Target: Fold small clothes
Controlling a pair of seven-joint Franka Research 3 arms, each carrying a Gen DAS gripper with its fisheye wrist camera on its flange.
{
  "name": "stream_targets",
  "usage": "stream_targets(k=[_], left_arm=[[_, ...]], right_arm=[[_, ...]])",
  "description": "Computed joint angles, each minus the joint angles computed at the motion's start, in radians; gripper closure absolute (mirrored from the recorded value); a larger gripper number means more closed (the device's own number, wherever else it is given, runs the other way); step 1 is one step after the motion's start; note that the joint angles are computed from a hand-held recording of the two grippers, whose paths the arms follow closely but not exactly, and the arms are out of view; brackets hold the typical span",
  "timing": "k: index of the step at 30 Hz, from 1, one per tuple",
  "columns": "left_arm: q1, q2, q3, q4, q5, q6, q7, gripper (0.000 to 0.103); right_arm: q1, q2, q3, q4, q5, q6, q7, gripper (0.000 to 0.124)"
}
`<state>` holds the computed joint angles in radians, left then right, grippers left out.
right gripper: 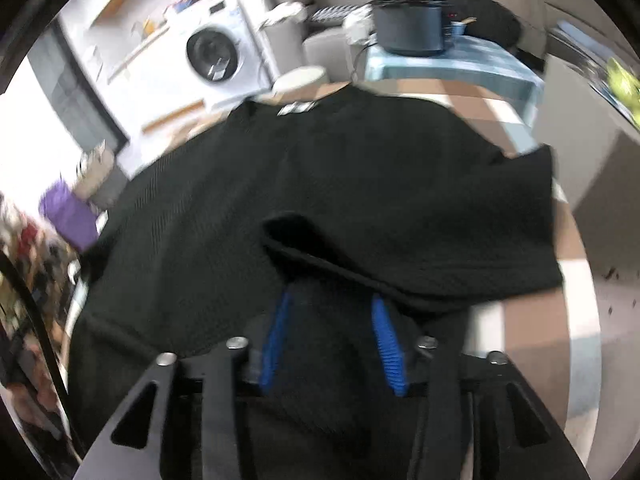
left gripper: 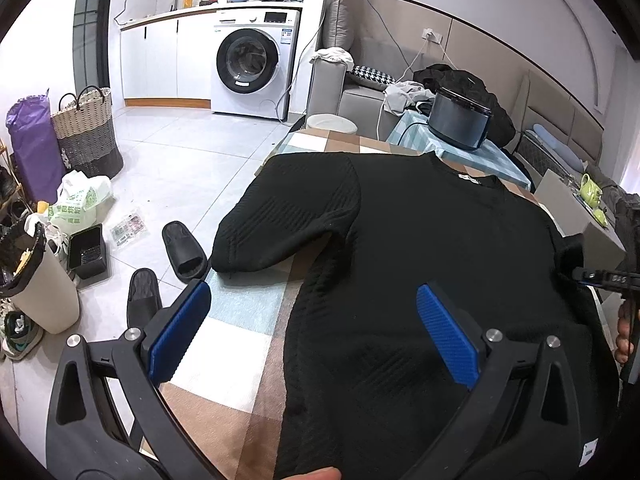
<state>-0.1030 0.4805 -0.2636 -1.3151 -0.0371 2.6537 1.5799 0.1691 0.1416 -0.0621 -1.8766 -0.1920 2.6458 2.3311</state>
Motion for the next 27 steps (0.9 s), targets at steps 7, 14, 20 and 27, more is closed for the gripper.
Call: stream_targets(k=[7, 14, 20, 27], left_arm=[[-0.007, 0.017, -0.003, 0.033, -0.003, -0.022, -0.003, 0.001], [-0.02, 0.046, 0.0, 0.084, 0.006, -0.051, -0.005, 0.001], [-0.03, 0.086, 0.004, 0.148, 0.014, -0.09, -0.008, 0.001], [-0.03, 0.123, 0.003, 0.202, 0.006, -0.112, -0.004, 0.001]], right_arm=[[-0.081, -0.203, -0.004, -0.265, -0.052, 0.16, 0.339, 0.057], [-0.143, -0.198, 0.006, -0.305, 0.235, 0.179, 0.286, 0.057], [-0.134, -0.129, 0.005, -0.252, 0.426, 0.22, 0.196, 0.06], [-0.098, -0.002, -0.047, -0.055, 0.123, 0.089, 0.414, 0.12]])
